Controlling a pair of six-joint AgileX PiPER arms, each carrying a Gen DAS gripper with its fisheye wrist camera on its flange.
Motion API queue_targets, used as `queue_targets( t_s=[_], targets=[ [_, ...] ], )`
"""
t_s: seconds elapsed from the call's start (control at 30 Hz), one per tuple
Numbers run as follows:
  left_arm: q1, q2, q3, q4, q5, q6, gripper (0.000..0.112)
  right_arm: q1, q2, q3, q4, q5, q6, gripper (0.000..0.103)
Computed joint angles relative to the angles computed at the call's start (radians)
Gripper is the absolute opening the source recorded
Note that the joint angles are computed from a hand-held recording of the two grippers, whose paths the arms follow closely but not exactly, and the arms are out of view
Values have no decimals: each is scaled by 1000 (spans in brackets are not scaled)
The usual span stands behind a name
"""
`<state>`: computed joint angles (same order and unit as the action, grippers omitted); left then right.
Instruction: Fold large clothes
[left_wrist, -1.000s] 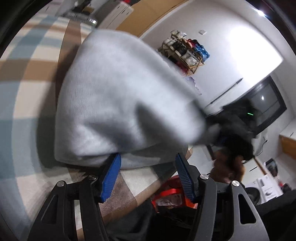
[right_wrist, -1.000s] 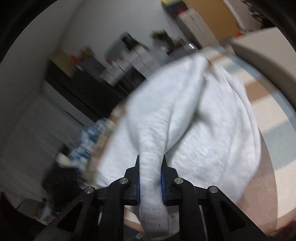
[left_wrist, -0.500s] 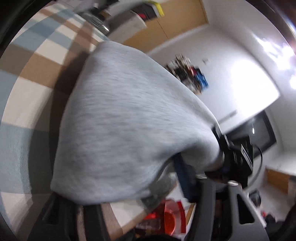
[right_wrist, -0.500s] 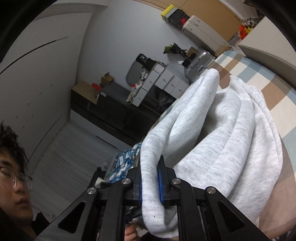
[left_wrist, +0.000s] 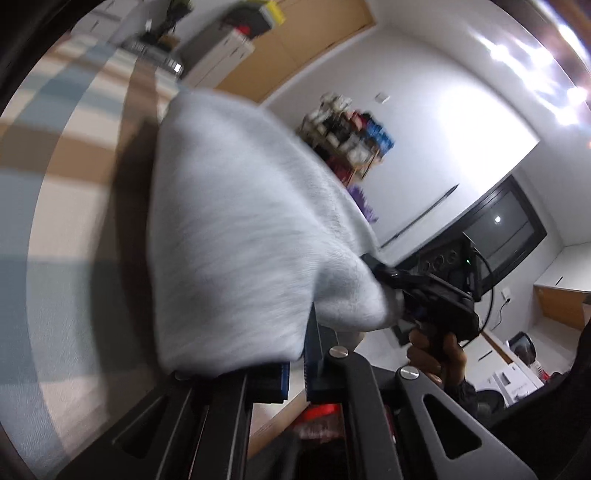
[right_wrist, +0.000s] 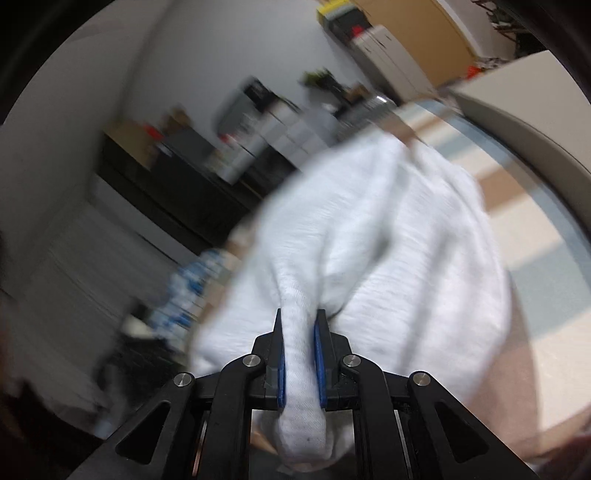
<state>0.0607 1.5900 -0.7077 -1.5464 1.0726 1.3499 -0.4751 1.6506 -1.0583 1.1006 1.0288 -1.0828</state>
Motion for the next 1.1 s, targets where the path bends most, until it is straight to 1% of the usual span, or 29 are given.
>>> queue_targets(
  t_s=[0.03, 0.07, 0.1, 0.13, 0.23, 0.27, 0.33, 0.37, 0.4, 0.47, 0.5, 0.53, 0.57, 0.6, 0.67, 0.7, 0.73, 0.77, 0.8, 0.83, 0.87, 0.9, 0.97, 1.0, 1.07, 1.1],
  targets=[
    [14, 15, 0, 23, 7, 0, 1, 20, 4, 16, -21, -51, 6, 17],
    [32, 3, 6, 48, 17, -9, 1, 19, 12, 32, -1, -62, -10, 17],
    [48, -8, 13, 67, 19, -11, 1, -4, 22, 39, 33, -33, -43, 16],
    [63, -27, 19, 91, 21, -19, 1, -14, 30, 24, 26, -8, -38, 17],
    [74, -79, 11, 173, 26, -70, 1, -7, 26, 13, 13, -15, -18, 22],
    [58, -127, 11, 194, 14, -87, 1, -9, 28, 9, 7, -6, -7, 25],
    [56, -214, 23, 214, 2, -85, 1, -12, 23, 7, 0, 7, 14, 28],
    [44, -239, 18, 214, -7, -83, 1, -15, 23, 6, -2, 11, 19, 30],
    [52, -268, 17, 212, 8, -74, 1, -18, 18, 13, -3, 14, 15, 30],
    [58, -309, 6, 193, 17, -58, 11, -19, 4, 36, 0, 6, -11, 30],
    [37, -324, -7, 186, -17, -56, 22, -19, -5, 52, 4, -2, -27, 30],
    [-12, -334, -37, 193, -91, -67, 29, -19, -9, 64, 12, -10, -38, 30],
    [-64, -330, -57, 204, -168, -84, 29, -17, -11, 72, 15, -14, -39, 30],
    [-142, -304, -100, 236, -268, -115, 29, -14, -14, 75, 7, -16, -35, 30],
    [-264, -228, -159, 261, -398, -146, 29, -11, -24, 68, -24, -9, -13, 30],
    [-313, -179, -188, 291, -442, -166, 24, -14, -27, 50, -58, 6, 12, 30],
    [-346, -154, -195, 331, -480, -184, 13, -13, -32, 33, -94, 15, 38, 30],
    [-380, -140, -199, 405, -525, -227, 12, -8, -39, 15, -132, 21, 74, 31],
    [-405, -145, -188, 446, -564, -232, 12, -3, -49, -11, -180, 30, 125, 33],
    [-410, -154, -175, 452, -569, -203, 12, -5, -63, -23, -189, 33, 145, 40],
    [-389, -167, -162, 456, -541, -187, 12, -15, -72, -36, -170, 37, 140, 45],
    [-371, -168, -160, 453, -515, -178, 12, -29, -71, -54, -119, 42, 109, 47],
    [-362, -159, -167, 444, -499, -174, 12, -35, -38, -104, -29, 35, 78, 64],
    [-372, -160, -164, 446, -513, -173, 12, -19, 1, -150, -4, 13, 91, 67],
    [-386, -163, -170, 471, -532, -200, 12, 24, 88, -255, -13, -33, 181, 68],
    [-391, -164, -174, 484, -535, -216, 12, 50, 160, -341, -31, -31, 255, 68]
  ],
)
